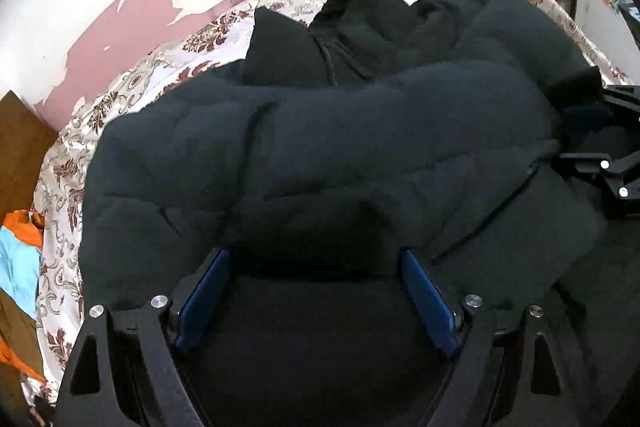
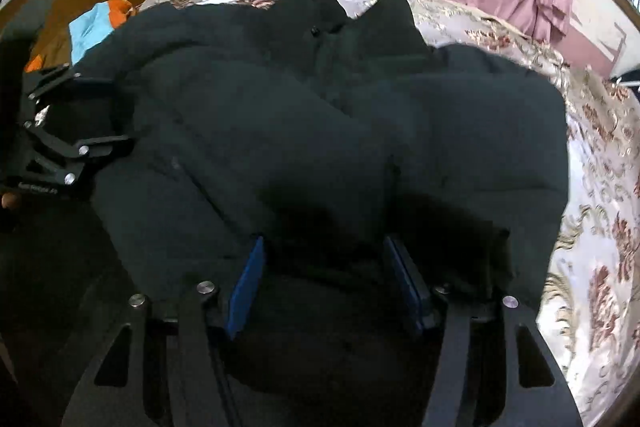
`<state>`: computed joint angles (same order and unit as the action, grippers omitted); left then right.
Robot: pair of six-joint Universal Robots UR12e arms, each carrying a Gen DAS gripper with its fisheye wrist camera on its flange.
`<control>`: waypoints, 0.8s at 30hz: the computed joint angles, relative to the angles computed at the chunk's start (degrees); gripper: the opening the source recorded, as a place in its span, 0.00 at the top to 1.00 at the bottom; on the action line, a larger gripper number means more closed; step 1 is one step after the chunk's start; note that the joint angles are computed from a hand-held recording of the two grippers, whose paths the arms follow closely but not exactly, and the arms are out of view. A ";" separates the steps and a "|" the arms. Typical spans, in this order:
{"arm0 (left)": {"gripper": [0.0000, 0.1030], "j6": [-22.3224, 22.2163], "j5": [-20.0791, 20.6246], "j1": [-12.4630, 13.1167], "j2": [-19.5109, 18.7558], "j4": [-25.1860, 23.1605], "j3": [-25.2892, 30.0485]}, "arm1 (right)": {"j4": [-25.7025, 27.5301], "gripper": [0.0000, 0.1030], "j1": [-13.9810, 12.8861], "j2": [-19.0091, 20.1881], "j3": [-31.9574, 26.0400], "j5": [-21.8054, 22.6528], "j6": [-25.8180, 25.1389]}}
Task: Fold large clothes
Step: 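Grasp the jacket hem with both tools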
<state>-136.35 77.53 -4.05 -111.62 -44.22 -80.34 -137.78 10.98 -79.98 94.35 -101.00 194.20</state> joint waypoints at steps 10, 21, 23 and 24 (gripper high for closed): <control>0.14 1.20 2.52 -0.94 -0.86 7.10 -2.42 | -2.90 0.45 1.61 1.45 1.11 -3.93 -2.71; 0.10 0.90 -1.41 0.21 -0.20 7.10 -3.36 | -4.46 0.44 2.31 1.82 1.41 -5.90 -3.47; 0.08 0.53 -4.04 0.89 -0.27 4.12 -2.15 | -4.51 0.40 1.86 1.36 1.55 -3.90 -3.67; 0.06 0.63 -6.01 1.33 -0.34 1.89 -1.31 | -4.42 0.35 1.37 1.03 1.54 -1.96 -4.00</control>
